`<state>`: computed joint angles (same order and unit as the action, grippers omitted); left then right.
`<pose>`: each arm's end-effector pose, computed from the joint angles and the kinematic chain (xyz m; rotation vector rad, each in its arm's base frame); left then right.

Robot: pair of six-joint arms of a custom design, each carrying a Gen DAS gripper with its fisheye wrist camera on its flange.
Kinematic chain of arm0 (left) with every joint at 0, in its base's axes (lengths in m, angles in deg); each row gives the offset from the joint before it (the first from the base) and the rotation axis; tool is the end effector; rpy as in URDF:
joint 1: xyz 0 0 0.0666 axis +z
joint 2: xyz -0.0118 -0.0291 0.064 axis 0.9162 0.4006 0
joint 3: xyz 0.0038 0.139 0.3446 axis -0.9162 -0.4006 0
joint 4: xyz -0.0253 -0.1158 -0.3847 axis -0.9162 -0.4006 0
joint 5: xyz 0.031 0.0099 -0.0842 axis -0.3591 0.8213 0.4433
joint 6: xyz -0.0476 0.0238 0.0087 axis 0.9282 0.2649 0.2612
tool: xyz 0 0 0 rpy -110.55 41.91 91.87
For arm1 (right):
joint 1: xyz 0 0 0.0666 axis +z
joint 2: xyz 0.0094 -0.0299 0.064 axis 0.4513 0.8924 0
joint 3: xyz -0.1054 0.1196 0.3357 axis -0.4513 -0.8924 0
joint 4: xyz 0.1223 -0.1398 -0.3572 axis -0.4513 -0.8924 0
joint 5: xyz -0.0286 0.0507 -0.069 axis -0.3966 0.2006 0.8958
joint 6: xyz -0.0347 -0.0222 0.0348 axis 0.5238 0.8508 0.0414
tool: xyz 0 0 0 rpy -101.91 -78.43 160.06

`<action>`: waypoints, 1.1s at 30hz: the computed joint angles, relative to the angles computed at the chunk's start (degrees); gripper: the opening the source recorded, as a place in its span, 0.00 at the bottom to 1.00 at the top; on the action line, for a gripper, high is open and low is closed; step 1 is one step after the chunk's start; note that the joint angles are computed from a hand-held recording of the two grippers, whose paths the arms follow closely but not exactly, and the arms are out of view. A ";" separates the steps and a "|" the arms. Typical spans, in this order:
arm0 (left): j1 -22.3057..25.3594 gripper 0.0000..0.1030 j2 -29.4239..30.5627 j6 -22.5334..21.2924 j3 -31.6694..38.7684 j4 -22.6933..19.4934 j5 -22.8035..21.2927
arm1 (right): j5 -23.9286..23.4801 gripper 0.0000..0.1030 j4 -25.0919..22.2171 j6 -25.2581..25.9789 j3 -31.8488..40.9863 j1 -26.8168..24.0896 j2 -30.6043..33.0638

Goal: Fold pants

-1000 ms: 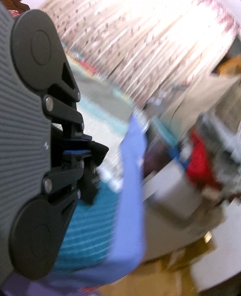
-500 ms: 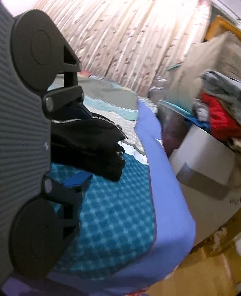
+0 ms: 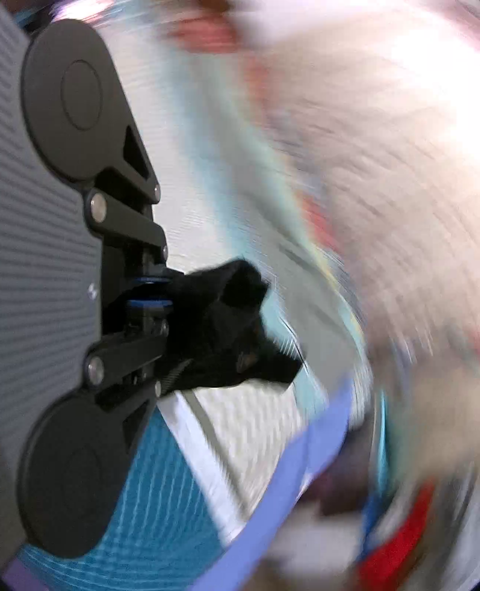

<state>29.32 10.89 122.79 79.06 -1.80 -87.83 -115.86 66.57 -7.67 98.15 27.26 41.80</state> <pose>0.3450 -0.2499 0.3557 -0.4244 2.4058 -0.3958 0.6177 0.0226 0.3715 -0.4595 2.0070 0.4975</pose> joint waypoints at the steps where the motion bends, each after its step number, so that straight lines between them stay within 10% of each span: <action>1: -0.05 0.49 -1.33 0.35 -1.10 0.43 -0.25 | 2.58 0.12 -2.14 4.49 -1.13 1.92 -0.47; 3: -0.40 0.51 -3.64 0.36 -2.63 0.11 -1.62 | 10.18 0.18 -6.94 14.40 -2.55 5.94 -0.15; 6: -1.67 0.54 -8.40 1.31 -5.00 -1.42 -5.10 | 21.80 0.32 -0.69 22.88 -9.60 10.40 -3.97; 8: -2.59 0.69 -13.82 3.28 -7.73 -2.86 -8.47 | 18.37 0.52 -1.42 20.96 -10.99 10.54 -7.25; 14: -3.60 0.88 -28.84 16.89 -16.45 -9.49 -19.07 | 6.36 0.55 -3.45 11.12 -9.74 12.53 -10.10; 19: 2.04 0.90 -35.32 25.89 -23.14 -6.83 -11.91 | 1.01 0.31 -13.21 0.45 0.92 19.44 -1.93; 26: 7.62 0.99 -29.90 25.59 -26.37 5.03 -1.71 | -7.74 0.21 -26.30 -10.04 17.37 28.81 9.91; 28: 6.91 0.85 -27.08 23.67 -25.37 5.84 -3.98 | -10.50 0.21 -29.13 -13.76 20.64 30.47 12.67; 31: 7.20 0.30 -26.48 21.93 -25.43 7.53 -3.58 | -5.66 0.21 -35.98 -14.06 23.93 33.72 17.07; 33: 6.78 0.24 -27.95 22.22 -25.73 7.60 -4.12 | -2.79 0.05 -29.69 -15.91 19.26 34.78 15.54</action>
